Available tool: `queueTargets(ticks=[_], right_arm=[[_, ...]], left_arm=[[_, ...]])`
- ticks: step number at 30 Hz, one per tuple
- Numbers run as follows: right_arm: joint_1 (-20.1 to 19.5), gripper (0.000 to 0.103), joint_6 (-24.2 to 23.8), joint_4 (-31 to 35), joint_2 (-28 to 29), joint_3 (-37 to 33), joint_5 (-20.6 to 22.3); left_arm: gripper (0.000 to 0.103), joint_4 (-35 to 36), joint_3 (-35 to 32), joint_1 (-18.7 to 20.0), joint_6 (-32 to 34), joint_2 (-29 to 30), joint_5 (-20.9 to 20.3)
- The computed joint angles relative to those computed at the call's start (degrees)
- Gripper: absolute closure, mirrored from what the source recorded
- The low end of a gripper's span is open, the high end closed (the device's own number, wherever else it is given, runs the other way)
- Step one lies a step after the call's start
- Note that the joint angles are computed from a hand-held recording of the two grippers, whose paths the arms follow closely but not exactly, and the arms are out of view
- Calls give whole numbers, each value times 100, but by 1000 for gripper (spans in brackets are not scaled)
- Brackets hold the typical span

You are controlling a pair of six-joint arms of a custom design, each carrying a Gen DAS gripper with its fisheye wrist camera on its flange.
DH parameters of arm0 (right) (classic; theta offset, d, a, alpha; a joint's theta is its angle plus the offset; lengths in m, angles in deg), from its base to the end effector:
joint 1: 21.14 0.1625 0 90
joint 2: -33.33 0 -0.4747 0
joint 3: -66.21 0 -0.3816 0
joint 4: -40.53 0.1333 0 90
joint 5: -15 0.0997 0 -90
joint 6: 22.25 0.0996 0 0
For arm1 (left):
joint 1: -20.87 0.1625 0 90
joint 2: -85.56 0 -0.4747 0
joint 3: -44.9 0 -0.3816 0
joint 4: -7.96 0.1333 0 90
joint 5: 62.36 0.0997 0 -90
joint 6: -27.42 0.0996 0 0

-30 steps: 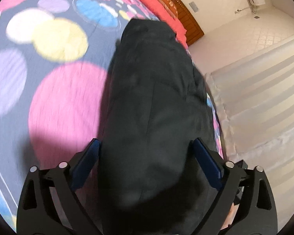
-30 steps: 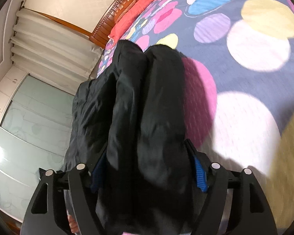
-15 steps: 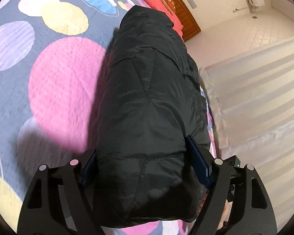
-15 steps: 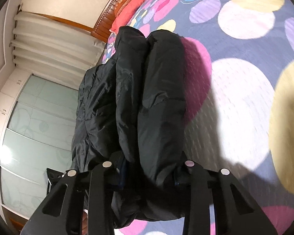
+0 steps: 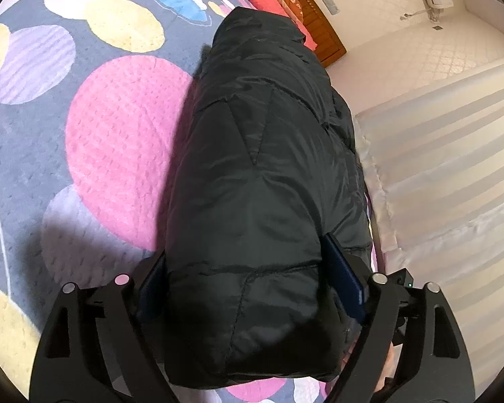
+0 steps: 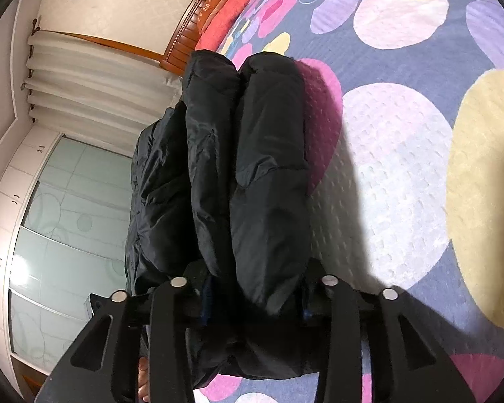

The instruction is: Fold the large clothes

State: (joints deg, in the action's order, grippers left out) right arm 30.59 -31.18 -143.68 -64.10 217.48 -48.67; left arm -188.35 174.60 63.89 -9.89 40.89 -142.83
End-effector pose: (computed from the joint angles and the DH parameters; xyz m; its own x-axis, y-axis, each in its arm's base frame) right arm -0.0450 -0.3435 0.3217 -0.9442 0.2327 -0.2333 0.3293 0.6421 -0.6923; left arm -0.2628 -0.4501 0.0607 -0.9830 0.1555 0.0973 0.1074 0.9178 -0.3822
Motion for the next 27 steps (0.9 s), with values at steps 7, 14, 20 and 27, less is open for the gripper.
queueTargets(ticks=[7, 14, 20, 27], right_arm=[[-12, 50, 75, 234, -381, 2, -170], [550, 43, 209, -59, -386, -254, -1005], [1039, 37, 479, -332, 25, -714, -1588], [1349, 36, 555, -274, 565, -1241, -2009]], left_arm=[[17, 97, 163, -120, -26, -265, 309], [17, 199, -10, -90, 8, -351, 471], [17, 756, -576, 68, 195, -173, 495], [17, 1035, -912, 158, 186, -4, 555]])
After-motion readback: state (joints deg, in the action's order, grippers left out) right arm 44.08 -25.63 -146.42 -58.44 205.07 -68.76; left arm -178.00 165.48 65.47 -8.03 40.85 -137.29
